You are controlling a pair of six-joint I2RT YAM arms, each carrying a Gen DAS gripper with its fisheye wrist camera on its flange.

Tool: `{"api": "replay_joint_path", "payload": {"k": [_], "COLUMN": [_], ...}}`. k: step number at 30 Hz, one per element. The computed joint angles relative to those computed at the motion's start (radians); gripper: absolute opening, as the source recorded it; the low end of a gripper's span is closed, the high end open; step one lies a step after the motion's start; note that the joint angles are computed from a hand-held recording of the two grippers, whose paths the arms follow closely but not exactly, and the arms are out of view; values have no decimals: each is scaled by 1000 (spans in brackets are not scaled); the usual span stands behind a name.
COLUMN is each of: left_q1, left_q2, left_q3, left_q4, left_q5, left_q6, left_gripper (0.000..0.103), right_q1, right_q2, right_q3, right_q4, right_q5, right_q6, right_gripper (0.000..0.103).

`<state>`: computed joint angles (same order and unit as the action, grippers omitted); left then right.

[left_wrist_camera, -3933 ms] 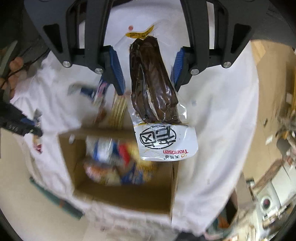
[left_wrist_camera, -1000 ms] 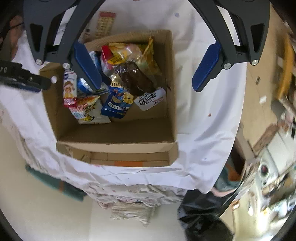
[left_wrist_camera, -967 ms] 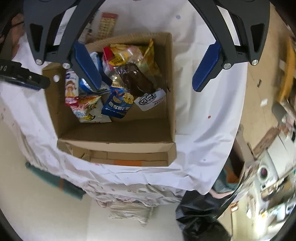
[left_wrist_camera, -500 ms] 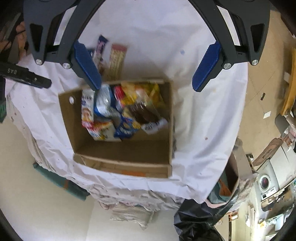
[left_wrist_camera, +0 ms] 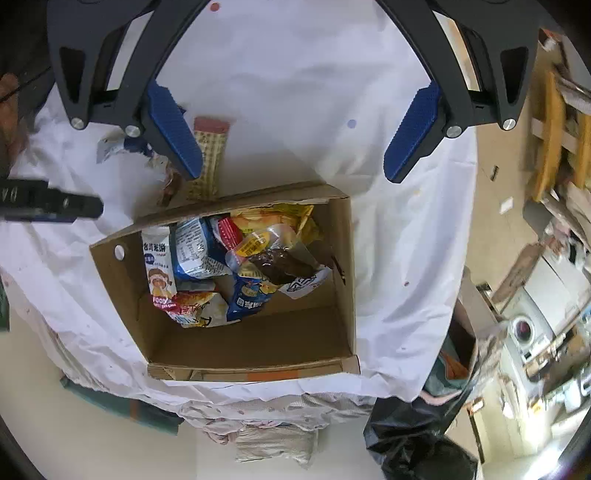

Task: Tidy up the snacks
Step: 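Move both tools back to the remaining snacks on the sheet, then grasp the checkered wafer bar with the left tool while the right tool grasps the blue-white stick pack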

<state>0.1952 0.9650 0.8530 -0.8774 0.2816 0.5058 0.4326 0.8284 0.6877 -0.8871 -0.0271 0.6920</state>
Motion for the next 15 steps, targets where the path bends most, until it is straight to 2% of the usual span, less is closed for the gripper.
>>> {"api": "replay_joint_path", "payload": {"k": [2,5,8,12,13,15], "left_q1": [-19,-30,-19,-13,-7,26], "left_q2": [31,49,17,28,48,95], "left_q3": [16,45,63,71,78,98], "left_q4": [-5,-29,-54,-57,-65,-89], "left_q5": [-19,-37,1,-3,-6,8], "left_q6": [-35,-89,-87,-77,-76,-80], "left_gripper": [97,97,97,97,97,97], "right_q1": [-1,-79,-132,-36,14,141], "right_q2": [3,-1,28,193,237,354], "right_q3": [-3,-27,-49,-28,-9,54], "right_q4": [-13,-9,2,27,30,6], "right_q5": [15,-43,-98,-131,-107,15], "right_q6": [1,-15,-15,-60,-85,-139], "right_gripper": [83,83,83,83,83,83]}}
